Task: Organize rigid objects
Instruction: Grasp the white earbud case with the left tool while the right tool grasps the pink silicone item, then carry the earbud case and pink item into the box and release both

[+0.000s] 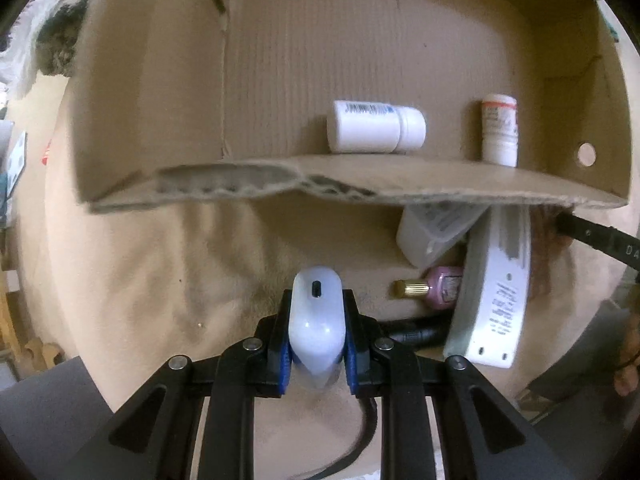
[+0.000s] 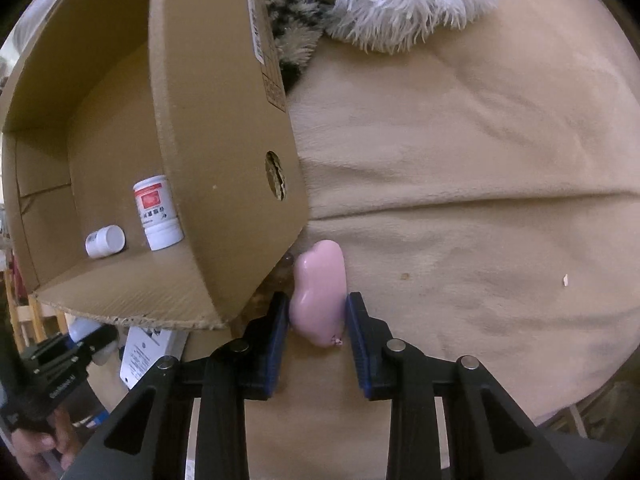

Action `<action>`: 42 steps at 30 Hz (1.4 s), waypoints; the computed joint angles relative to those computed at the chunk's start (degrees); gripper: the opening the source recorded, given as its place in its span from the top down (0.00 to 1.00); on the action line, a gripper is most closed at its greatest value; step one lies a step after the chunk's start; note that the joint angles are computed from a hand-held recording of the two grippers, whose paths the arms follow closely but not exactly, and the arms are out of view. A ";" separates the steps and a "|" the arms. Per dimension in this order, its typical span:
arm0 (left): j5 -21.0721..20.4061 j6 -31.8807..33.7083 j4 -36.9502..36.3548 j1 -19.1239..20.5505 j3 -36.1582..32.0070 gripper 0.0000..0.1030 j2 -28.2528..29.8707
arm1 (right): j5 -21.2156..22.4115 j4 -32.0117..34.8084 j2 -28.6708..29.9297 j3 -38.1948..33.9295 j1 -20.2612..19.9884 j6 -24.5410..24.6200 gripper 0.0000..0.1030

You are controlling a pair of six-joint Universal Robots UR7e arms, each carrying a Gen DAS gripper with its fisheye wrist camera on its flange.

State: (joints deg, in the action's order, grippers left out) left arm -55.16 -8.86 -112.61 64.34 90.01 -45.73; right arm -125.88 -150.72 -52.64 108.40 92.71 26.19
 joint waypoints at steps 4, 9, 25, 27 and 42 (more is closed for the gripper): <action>1.21 0.18 -1.31 -0.86 1.00 0.82 0.95 | -1.76 1.38 1.65 -1.87 0.53 -0.67 0.69; 1.30 -1.72 -1.13 -1.61 1.91 0.82 0.10 | -3.00 0.44 1.46 -1.54 1.58 -1.91 0.69; 5.75 -6.41 -9.10 -4.76 9.88 0.82 -9.47 | -0.42 -15.77 -4.74 9.11 6.82 -4.77 0.69; 6.46 -6.29 -9.19 -5.36 10.04 0.82 -10.47 | -2.15 -18.49 -4.99 10.01 8.56 -6.19 0.69; 7.80 3.34 -26.14 -9.09 5.57 0.82 -12.28 | -1.66 -47.78 -2.97 9.47 12.87 -26.40 0.69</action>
State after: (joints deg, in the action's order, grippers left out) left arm -47.36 -5.52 -138.75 55.24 95.58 -58.01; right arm -127.53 -198.50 -55.61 117.86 105.58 -0.21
